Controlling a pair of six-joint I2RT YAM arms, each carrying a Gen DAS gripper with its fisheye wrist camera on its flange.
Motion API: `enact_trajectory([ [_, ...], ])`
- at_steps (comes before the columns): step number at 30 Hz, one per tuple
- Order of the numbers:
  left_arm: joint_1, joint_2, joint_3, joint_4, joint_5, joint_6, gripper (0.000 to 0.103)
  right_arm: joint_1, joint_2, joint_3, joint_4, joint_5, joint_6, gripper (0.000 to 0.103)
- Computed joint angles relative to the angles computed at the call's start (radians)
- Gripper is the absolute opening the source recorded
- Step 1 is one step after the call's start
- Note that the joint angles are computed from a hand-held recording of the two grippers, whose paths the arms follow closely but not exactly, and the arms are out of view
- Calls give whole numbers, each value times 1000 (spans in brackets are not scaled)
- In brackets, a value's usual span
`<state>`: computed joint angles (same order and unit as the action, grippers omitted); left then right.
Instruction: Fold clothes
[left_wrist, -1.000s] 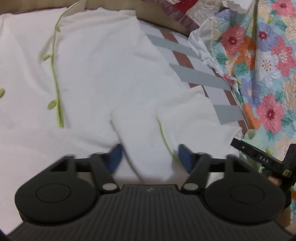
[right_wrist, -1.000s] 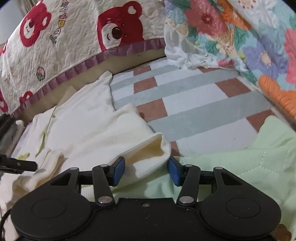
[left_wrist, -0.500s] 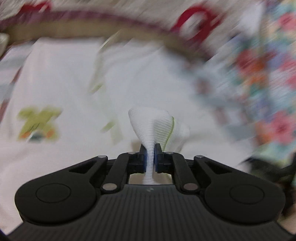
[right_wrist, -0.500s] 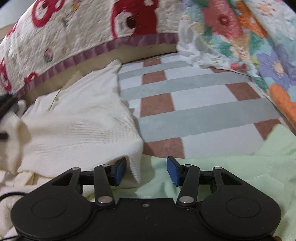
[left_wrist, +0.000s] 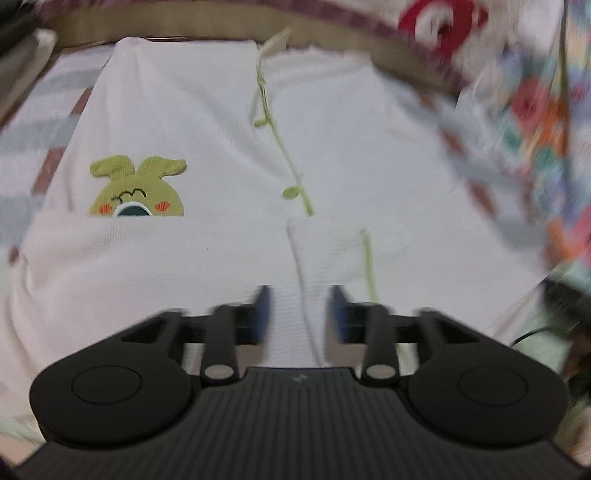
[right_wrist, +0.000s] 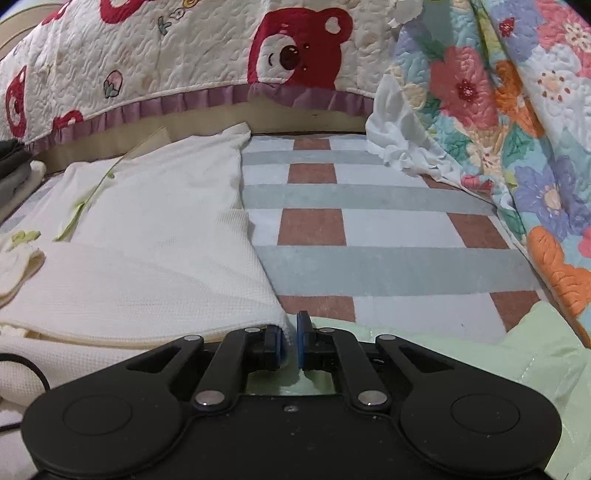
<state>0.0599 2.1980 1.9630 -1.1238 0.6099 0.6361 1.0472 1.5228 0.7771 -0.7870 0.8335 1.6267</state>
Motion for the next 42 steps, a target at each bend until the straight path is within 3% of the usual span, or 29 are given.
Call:
enact_trajectory([
  [2,28,-34,-39,6,83,20,56,-2,-15,-16,14,-2,23,7],
  [3,32,-49,-53,3,104,30,67,-7,-16,-28,37,-12,21,7],
  [5,-10,-57,-42,-35,49,42,81,-19,-17,-51,85,-32,18,8],
  [7,-64,-69,-52,-41,-23,25,81,-33,-15,-65,122,-51,11,8],
  [10,-132,-68,-81,-38,-68,8,82,-9,-3,-46,81,-23,76,8],
  [14,-200,-127,-244,105,-163,15,88,22,-20,-36,28,11,138,7],
  [17,-185,-152,-300,153,-149,30,88,23,-19,-23,9,18,122,7],
  [21,-147,-111,-233,108,-126,-9,88,15,-11,-12,3,24,119,7],
  [23,-128,-91,-206,87,-103,-10,81,15,-16,-14,2,32,126,7],
  [24,-124,-96,-214,97,-105,6,68,17,-19,-16,2,34,130,7],
  [26,-112,-101,-222,105,-101,36,50,23,-27,-23,2,39,138,7],
  [27,-99,-87,-199,77,-79,46,35,26,-30,-26,3,41,142,7],
  [30,-63,-18,-88,-13,-36,26,15,35,-39,-31,0,35,153,7],
  [37,69,13,22,-43,-29,-80,14,66,-38,-21,-42,44,197,7],
  [41,128,9,20,32,-58,-172,14,52,-33,-22,-26,38,180,7],
  [42,133,14,28,43,-66,-187,19,49,-30,-22,-22,36,178,7],
])
